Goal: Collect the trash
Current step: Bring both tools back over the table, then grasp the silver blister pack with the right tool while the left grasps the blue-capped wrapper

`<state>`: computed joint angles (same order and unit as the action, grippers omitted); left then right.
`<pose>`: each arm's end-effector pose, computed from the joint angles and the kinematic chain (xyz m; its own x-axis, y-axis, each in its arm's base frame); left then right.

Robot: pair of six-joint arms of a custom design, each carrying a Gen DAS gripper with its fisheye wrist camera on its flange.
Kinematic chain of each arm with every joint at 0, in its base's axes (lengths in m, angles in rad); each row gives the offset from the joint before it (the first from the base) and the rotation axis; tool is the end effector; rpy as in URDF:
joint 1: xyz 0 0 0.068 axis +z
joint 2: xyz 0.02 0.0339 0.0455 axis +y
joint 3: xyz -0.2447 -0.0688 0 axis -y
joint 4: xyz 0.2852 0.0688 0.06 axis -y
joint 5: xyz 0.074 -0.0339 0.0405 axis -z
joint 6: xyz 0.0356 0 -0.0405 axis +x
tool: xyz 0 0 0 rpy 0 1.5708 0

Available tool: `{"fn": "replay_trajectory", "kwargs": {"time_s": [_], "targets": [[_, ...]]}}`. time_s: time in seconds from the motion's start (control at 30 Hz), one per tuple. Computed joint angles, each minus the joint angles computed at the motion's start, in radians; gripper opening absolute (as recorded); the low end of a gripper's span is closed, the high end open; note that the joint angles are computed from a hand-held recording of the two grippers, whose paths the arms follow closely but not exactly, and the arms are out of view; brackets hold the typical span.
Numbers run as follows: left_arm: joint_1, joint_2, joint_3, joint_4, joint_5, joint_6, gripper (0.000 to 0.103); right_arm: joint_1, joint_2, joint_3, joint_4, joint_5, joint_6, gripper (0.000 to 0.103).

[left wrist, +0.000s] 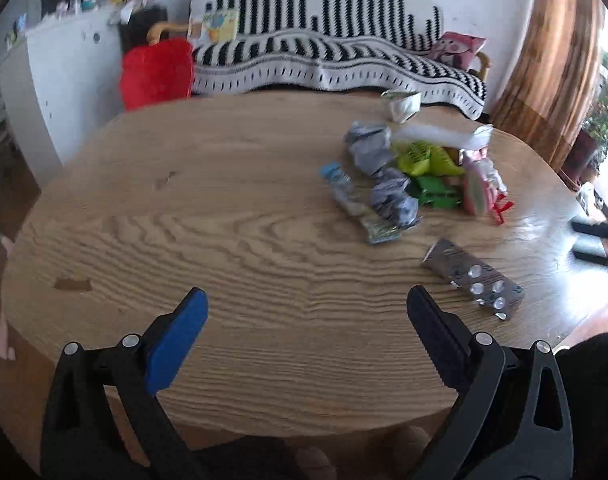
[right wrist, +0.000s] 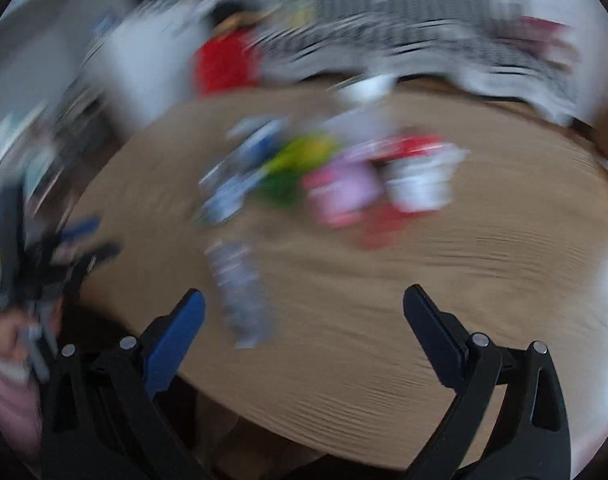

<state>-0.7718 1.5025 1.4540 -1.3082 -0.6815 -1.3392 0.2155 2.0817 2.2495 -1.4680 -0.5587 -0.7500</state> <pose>0.2397 -0.2020 0.3044 -0.5946 -0.4761 -0.6479 -0.5793 0.8125 -0.0655 0.4245 0.1122 0.3333 -0.4708 -0.6947 -0.5438 -0.8756 0.4435 0.1915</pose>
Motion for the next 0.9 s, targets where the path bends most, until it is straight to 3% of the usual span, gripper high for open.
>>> {"fn": "replay_trajectory", "kwargs": {"time_s": [0.1, 0.2, 0.37, 0.47, 0.67, 0.9], "targets": [[0.047, -0.013, -0.058, 0.108, 0.055, 0.050, 0.097, 0.090, -0.019, -0.118, 0.045, 0.068, -0.014, 0.079], [0.098, 0.050, -0.030, 0.163, 0.083, 0.121, 0.097, 0.119, -0.009, -0.157, 0.088, 0.055, 0.004, 0.067], [0.149, 0.141, 0.038, 0.192, 0.116, 0.176, 0.097, 0.140, -0.021, -0.193, 0.228, 0.086, 0.060, 0.012], [0.167, 0.167, 0.061, 0.206, 0.132, 0.181, 0.097, 0.114, -0.047, -0.244, 0.287, 0.076, 0.071, 0.006], [0.216, 0.261, 0.153, 0.227, 0.155, 0.238, 0.097, 0.014, 0.001, -0.156, 0.318, -0.020, 0.160, 0.005], [0.264, 0.336, 0.196, 0.208, 0.143, 0.272, 0.097, -0.026, 0.018, -0.155, 0.293, -0.022, 0.119, 0.005]]}}
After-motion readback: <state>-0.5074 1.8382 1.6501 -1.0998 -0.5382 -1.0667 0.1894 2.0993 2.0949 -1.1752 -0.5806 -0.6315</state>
